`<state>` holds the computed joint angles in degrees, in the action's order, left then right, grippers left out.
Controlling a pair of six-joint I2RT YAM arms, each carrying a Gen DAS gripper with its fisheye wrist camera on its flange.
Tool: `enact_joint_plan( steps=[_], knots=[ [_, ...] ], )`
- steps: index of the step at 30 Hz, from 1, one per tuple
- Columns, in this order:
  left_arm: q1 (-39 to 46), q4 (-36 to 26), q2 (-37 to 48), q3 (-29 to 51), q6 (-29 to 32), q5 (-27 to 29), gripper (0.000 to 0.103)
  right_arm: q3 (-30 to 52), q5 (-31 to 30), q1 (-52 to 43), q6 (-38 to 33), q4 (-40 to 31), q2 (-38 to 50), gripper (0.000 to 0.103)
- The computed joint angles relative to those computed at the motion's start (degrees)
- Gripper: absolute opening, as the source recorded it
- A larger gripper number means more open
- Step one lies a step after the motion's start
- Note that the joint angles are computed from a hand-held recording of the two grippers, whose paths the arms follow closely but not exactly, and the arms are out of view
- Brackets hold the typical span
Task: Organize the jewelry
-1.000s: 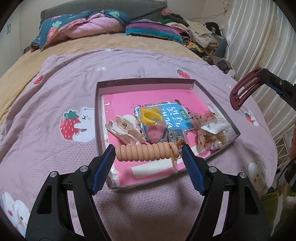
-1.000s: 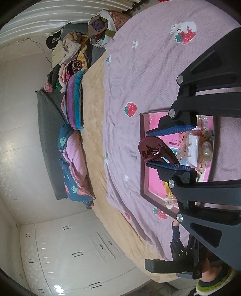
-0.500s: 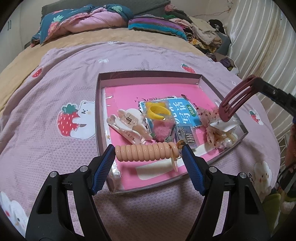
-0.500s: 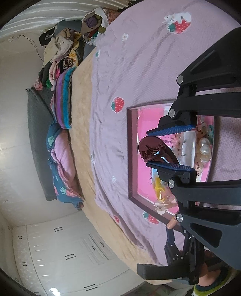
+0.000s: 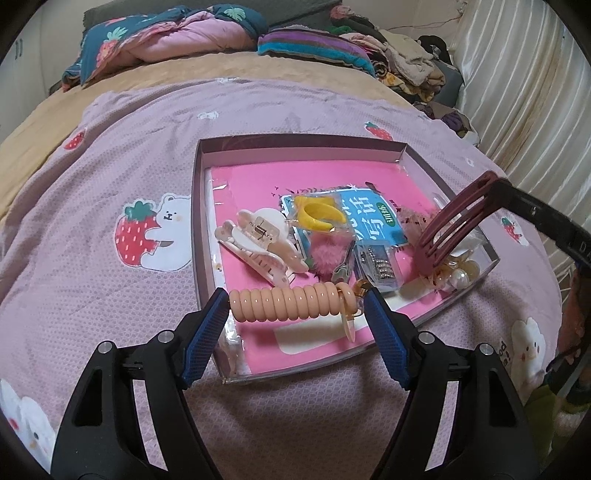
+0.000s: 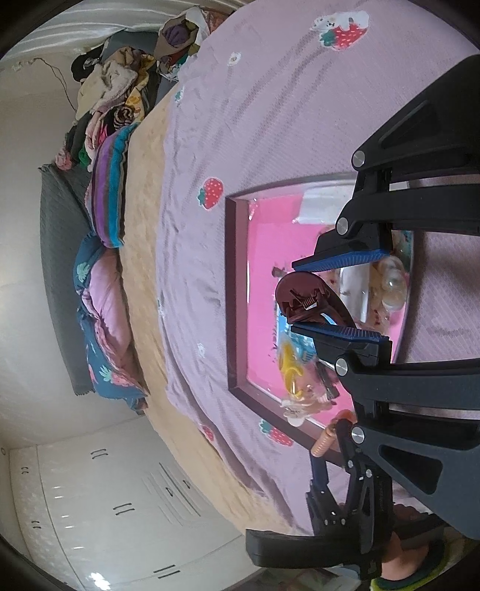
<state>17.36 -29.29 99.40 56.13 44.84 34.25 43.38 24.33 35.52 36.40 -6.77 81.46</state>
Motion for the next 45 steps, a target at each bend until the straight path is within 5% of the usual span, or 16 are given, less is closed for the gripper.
enact_joint_plan(
  steps=[25, 38, 45],
  knots=[
    [4.0, -3.9, -6.6, -1.0, 1.8, 2.1, 0.075, 0.6, -0.5, 2.9, 2.9, -4.4, -2.0, 0.029],
    [10.1, -12.0, -14.8, -2.8, 8.1, 6.8, 0.088, -1.6, 15.1, 18.0, 13.8, -17.5, -14.4, 0.08],
    [15.2, -16.1, -18.5, -5.0, 13.4, 9.3, 0.094, -0.2, 23.6, 29.5, 24.4, -27.0, -13.8, 0.09]
  ],
)
